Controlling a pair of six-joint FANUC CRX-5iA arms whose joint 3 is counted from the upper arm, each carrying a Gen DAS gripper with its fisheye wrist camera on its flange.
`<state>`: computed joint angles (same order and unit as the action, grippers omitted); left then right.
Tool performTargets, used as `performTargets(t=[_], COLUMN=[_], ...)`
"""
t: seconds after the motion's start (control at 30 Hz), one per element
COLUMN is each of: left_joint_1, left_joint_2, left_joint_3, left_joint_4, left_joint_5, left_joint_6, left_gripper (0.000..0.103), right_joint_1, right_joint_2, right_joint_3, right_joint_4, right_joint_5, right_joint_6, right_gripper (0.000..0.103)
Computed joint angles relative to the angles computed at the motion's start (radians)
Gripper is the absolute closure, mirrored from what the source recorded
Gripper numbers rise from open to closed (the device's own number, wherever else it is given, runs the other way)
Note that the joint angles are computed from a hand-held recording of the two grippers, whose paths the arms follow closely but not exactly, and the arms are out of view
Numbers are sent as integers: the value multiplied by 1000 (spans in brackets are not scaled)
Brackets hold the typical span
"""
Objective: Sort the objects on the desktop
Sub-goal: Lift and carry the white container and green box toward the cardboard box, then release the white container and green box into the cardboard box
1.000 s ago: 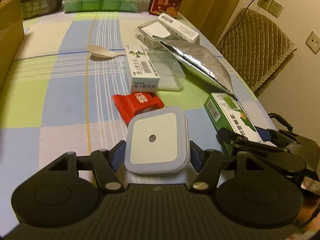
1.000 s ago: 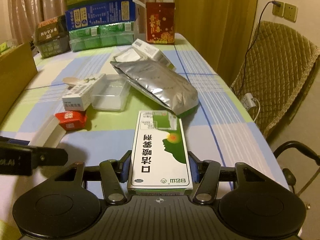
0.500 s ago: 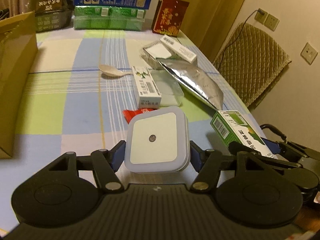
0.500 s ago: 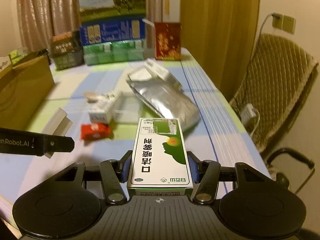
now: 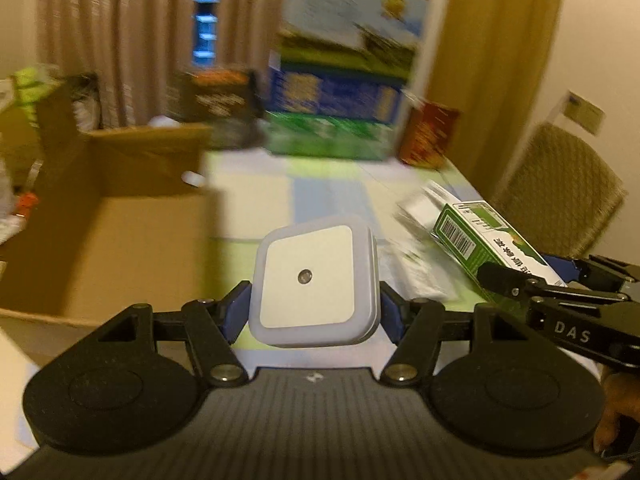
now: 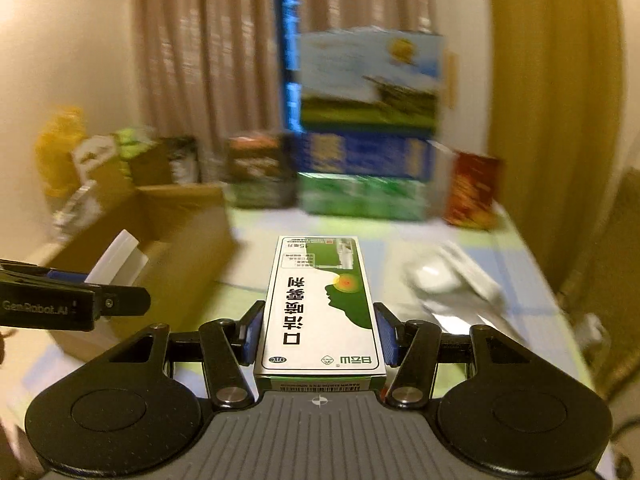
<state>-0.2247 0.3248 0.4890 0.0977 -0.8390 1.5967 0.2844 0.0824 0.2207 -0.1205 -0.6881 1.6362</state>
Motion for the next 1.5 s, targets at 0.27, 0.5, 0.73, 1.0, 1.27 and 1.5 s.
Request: performTargets(t=[0.27,0.5,0.73,1.0,1.27,1.5], left_joint_1=[137,225,251,264,276,288], left_joint_2=[-40,14,87,134,101,65], left_joint_3=[21,74,120,130,74,36], left_joint_4=[-84,-68,-29,18,12,13], left_joint_5=[-46,-81,-84,-79,-44,-21], left_joint_6=[-17,-66,-114,-123,-108,-92], left_gripper=[42,42,42,42,44,44], right_joint_1=[106,160,180,191,190,194], right_joint_2=[128,252,334,379,383,407], right_joint_3=[206,346,423,458,453,497], right_joint_4=[-124,-148,-129,-106,-110,-139], right_joint_5=[-85,-134,-163,-166,-163,-184], right_joint_6=[77,93,71,52,64,83], right_gripper=[51,51,51,51,51,50])
